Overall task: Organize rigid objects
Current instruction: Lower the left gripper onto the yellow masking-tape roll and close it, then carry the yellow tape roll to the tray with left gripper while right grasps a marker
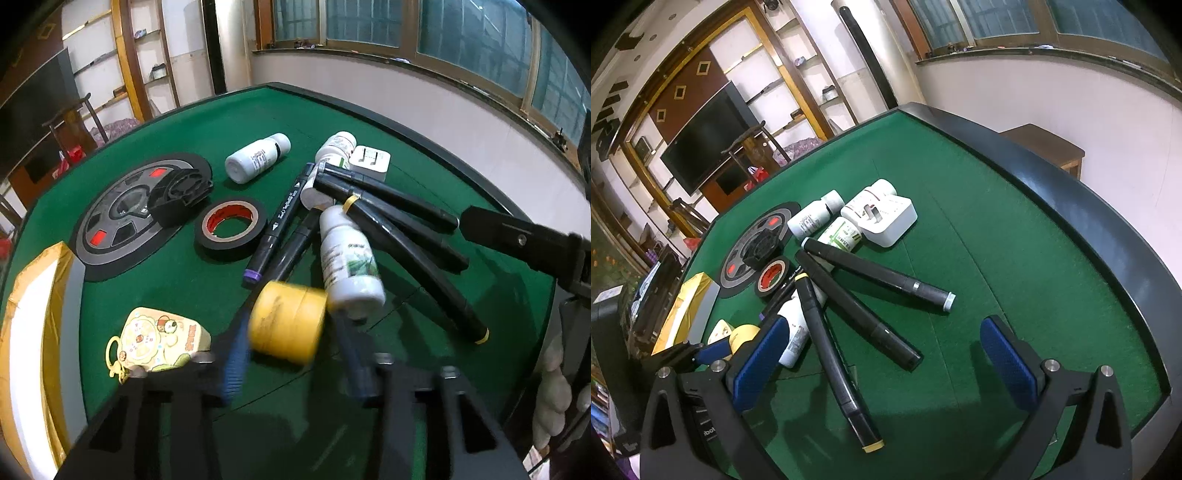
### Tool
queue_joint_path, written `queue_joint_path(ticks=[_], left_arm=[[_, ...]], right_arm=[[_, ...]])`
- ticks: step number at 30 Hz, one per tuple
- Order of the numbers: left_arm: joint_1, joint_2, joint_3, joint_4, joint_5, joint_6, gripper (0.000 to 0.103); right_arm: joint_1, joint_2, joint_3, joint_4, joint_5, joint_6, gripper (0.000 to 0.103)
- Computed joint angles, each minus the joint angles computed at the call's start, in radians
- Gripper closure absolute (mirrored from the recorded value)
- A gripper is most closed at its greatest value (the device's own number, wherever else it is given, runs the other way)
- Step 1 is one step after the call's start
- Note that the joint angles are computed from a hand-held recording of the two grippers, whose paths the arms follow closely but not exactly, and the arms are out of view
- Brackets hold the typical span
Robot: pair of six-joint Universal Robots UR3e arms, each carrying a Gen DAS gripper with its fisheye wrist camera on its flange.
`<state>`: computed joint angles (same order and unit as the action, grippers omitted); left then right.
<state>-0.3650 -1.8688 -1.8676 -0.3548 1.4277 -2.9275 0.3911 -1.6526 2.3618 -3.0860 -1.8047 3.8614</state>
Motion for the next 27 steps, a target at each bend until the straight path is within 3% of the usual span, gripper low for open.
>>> queue_joint_path(ticks=[9, 16, 20, 25, 27], left_arm=[[0.17, 0.234, -0.189, -0.038, -0.199, -0.037, 0.065], [0.383, 0.578, -0.376, -0.174, -0.364, 0.058, 0.065], [0.484, 0.68, -0.426, -0.251, -0.421, 0.105, 0.065], [0.607, 0.76, -0.467, -0.342, -0.473, 0.165, 0.065], [0.665, 0.794, -0.483, -0.383, -0.502, 0.193, 0.065]], right_arm=[[-0.016, -0.004, -0.003, 0.012, 0.054, -0.04, 0.0], [0.153, 0.135, -0.255, 0.226, -0.095, -0.163, 0.003], [0.158, 0.225, -0.377, 0.324, -0.095, -0.206, 0.037], [0.16, 0.286, -0.463, 0.395, -0.129, -0.219, 0.047], [0.166, 0.294, -0.481, 0.416, -0.145, -0.224, 0.057]])
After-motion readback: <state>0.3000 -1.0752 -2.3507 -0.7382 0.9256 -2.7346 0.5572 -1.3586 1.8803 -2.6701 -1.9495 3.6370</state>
